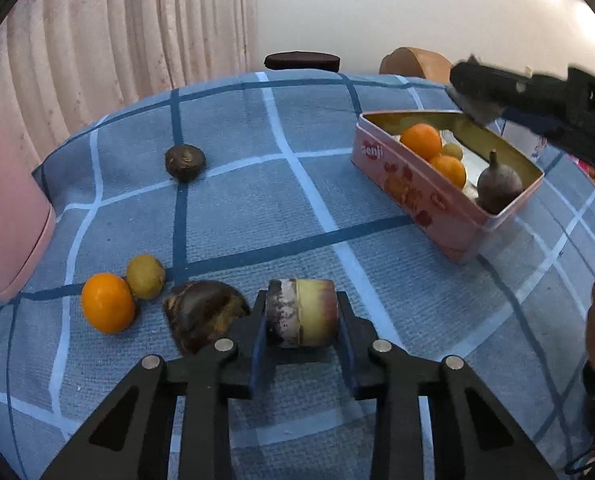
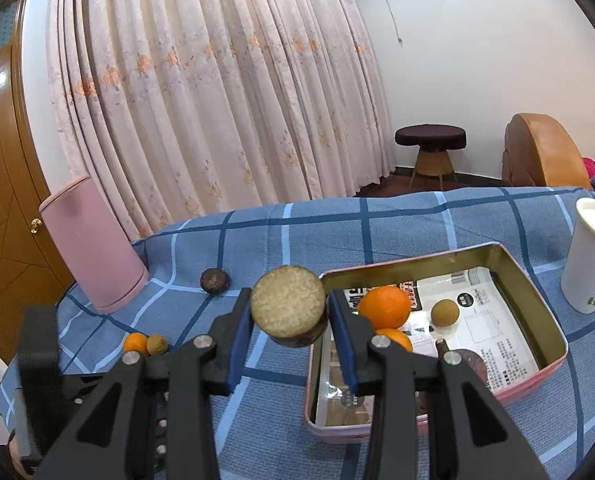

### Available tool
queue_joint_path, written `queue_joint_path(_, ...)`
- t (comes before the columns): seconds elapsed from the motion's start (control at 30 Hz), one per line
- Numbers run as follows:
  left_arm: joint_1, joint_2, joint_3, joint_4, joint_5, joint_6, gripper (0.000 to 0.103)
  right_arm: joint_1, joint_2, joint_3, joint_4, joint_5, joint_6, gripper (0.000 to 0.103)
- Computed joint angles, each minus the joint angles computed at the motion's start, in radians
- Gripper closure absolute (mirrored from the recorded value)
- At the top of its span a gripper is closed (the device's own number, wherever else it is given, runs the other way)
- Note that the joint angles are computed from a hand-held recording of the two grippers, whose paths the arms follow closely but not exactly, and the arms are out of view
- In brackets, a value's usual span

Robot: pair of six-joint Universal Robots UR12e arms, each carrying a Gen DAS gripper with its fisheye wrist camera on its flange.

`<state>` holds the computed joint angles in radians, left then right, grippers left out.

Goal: Organize fruits
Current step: 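Hold the cake above the tin with right tool while left tool grasps another cake slice, then lower both cake slices into the tin and open both tools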

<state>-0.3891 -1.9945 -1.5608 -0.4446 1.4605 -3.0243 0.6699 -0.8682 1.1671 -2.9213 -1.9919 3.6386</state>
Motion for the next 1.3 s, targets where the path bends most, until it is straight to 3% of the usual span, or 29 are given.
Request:
queue_joint_path(0.2, -0.003, -0.01, 0.007, 0.005, 0.017, -0.031, 0.072, -0.001, -0.002, 0.003, -0.005, 0.007, 0.005, 0.063)
queue_joint_path(0.27, -0.009, -0.008, 0.001, 0.034, 0.046, -0.048, 0.072, -0.004, -0.009, 0.012, -0.014, 0.022, 0.014, 0.063)
queue_joint_path(0.33, -0.008, -0.005, -0.015, 0.115, 0.045, -0.087, 0.072, -0.007, -0.016, 0.024, -0.035, 0.029, 0.016, 0.063)
queue_joint_path(0.53, -0.011, -0.006, -0.02, 0.249, 0.032, -0.221, 0.072, -0.014, -0.052, 0.084, -0.104, -0.028, 0.002, 0.063)
queue_joint_path(0.67, -0.039, -0.026, 0.013, 0.283, 0.073, -0.223, 0.072, -0.027, -0.079, 0.129, -0.102, -0.083, 0.016, 0.063)
queue_joint_path(0.87, -0.073, -0.069, 0.1, 0.251, 0.048, -0.218, 0.072, -0.05, -0.117, 0.187, -0.084, -0.14, 0.059, 0.063)
queue_joint_path(1.1, -0.126, -0.15, 0.231, 0.148, 0.076, -0.217, 0.072, -0.076, -0.132, 0.209, -0.002, -0.151, 0.075, 0.063)
queue_joint_path(1.3, -0.154, -0.186, 0.287, 0.092, 0.139, -0.208, 0.072, -0.101, -0.133, 0.21, 0.096, -0.061, 0.124, 0.063)
